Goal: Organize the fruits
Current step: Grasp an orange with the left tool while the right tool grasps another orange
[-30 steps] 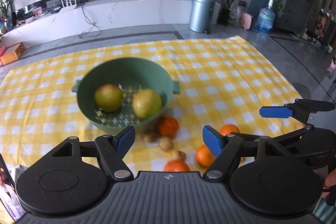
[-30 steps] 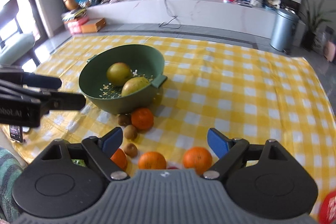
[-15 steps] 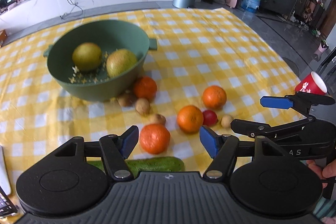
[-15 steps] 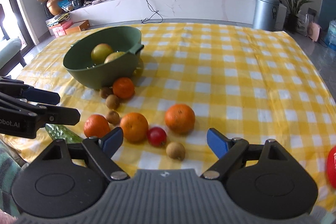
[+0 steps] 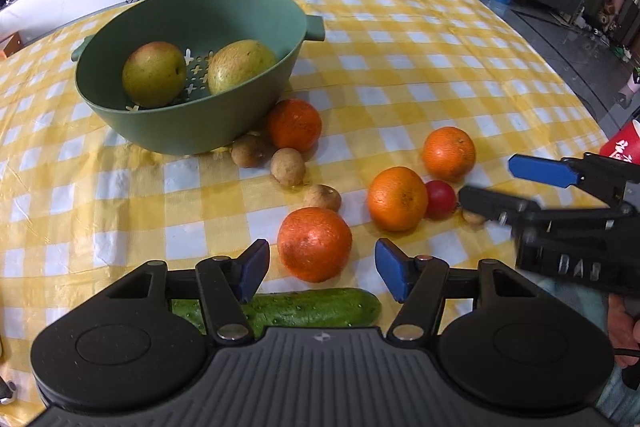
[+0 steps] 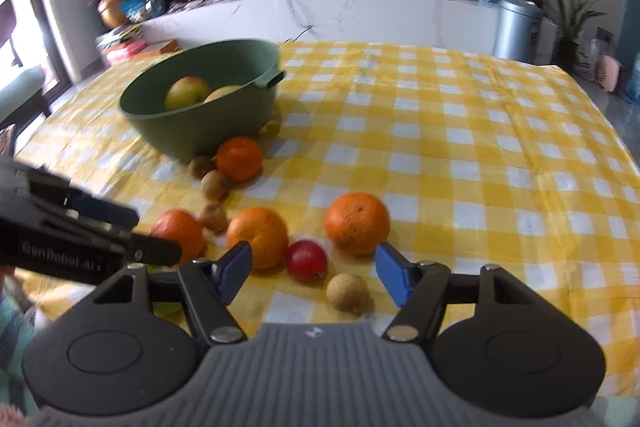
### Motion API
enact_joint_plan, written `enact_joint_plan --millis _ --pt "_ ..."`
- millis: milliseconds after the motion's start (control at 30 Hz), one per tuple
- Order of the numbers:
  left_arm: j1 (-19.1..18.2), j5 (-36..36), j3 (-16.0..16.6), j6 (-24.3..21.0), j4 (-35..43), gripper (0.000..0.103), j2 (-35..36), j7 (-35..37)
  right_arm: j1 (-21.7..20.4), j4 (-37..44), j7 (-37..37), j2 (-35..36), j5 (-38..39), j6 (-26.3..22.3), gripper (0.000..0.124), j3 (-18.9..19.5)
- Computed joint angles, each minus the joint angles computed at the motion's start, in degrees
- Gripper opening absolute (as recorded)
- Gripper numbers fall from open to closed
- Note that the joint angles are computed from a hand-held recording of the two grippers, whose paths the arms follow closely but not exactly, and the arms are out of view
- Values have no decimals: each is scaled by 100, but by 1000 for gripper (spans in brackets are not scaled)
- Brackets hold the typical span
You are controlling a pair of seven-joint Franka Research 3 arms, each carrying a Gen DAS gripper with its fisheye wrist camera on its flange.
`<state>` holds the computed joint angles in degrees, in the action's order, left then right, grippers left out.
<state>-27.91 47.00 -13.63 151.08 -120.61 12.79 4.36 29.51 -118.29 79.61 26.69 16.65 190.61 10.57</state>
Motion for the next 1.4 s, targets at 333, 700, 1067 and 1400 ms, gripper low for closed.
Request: enact_joint_plan --millis 333,700,1067,1400 --pt "-1 -47 76 64 108 59 180 -11 953 613 697 405 416 -352 53 -1098" --pt "38 -79 128 284 81 56 248 -55 953 1019 981 693 85 -716 45 -1167" --pt "34 -464 113 174 168 51 327 211 1056 1098 1270 759 -235 -821 42 -1326" --pt "-50 -276 134 5 146 50 130 15 1086 954 1290 684 -308 -617 40 -1329"
